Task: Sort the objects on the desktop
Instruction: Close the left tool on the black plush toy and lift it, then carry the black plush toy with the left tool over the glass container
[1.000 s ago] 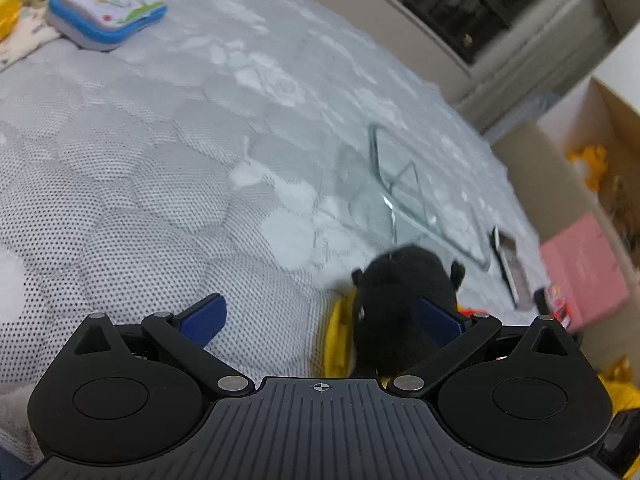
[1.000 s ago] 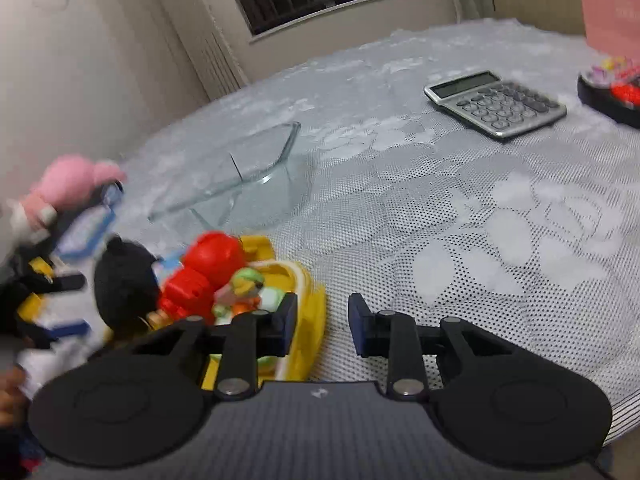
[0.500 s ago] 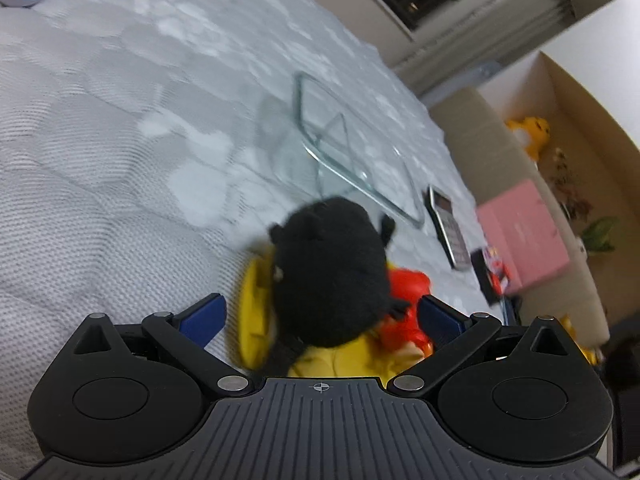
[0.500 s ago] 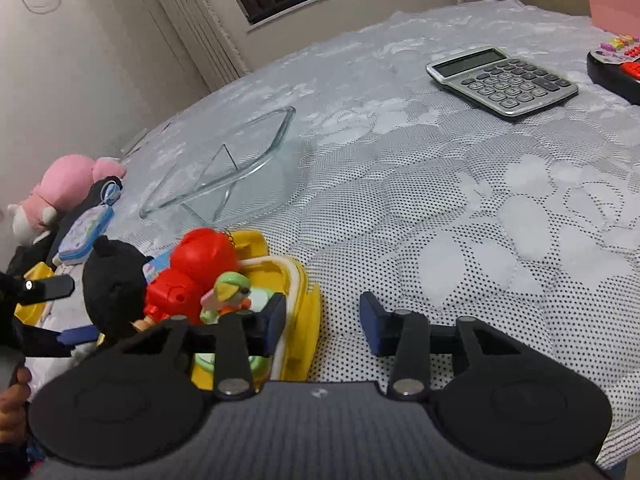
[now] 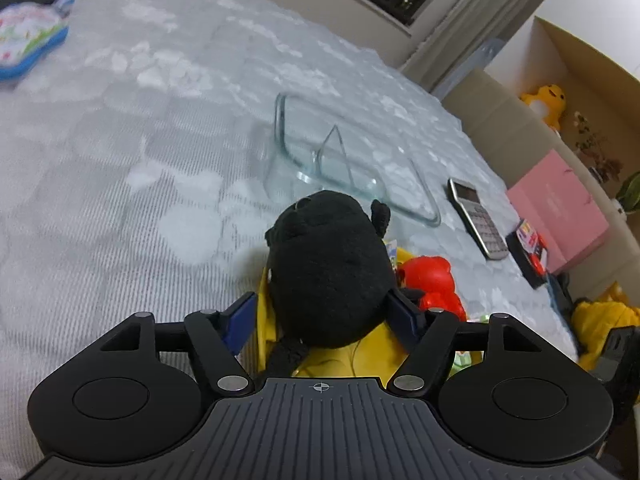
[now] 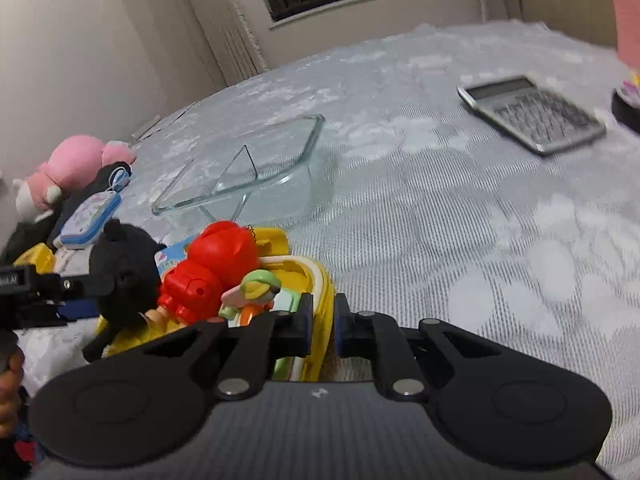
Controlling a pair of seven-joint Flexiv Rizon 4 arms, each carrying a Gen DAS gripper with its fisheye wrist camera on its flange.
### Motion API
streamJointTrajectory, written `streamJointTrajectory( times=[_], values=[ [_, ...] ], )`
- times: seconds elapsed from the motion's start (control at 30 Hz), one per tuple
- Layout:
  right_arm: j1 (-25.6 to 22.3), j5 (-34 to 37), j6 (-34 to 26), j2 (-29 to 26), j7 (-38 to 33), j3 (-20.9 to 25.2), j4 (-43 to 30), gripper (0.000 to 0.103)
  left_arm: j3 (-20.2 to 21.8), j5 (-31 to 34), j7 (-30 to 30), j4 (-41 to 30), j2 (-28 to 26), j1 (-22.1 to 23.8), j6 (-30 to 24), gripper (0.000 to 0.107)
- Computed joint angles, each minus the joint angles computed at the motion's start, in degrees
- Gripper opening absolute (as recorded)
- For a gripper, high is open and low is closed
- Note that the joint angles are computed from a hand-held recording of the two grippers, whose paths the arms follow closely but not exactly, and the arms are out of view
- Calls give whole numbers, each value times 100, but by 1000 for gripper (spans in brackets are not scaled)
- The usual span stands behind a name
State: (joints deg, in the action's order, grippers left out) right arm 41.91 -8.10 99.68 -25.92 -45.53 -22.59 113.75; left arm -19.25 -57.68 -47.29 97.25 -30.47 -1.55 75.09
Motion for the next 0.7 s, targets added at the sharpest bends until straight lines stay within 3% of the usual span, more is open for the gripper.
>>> streamJointTrajectory(
  times=[0.2, 0.33, 0.37, 0.43, 0.53, 0.63, 0.7],
  values=[
    [-184, -146, -238, -304, 87, 11, -479, 11, 174, 575, -457, -328, -230, -76, -117, 74],
    [36, -379, -272, -271, 148, -336, -388, 11, -61, 356, -365, -65, -81, 113, 14, 81],
    [266, -392, -198, -220, 191, -606, -279, 13, -61, 300, -352, 32, -5, 106, 149, 82],
    [953, -301, -23, -130, 225, -1376, -21, 19, 61, 360, -457, 203, 149, 2, 456, 95],
    [1854, -49, 265, -67, -46, -2291, 228, 30, 595, 1158, -1034, 304, 312, -357, 713, 97],
    [2464, 160, 467, -132, -417, -2825, 275, 54, 1012, 1897, -1769, 5, 242, -616, 369, 100],
    [2964, 494, 616, -373, -517, -3308, 306, 55, 1316, 2342, -2452, -372, 81, -800, -93, 100]
  ],
)
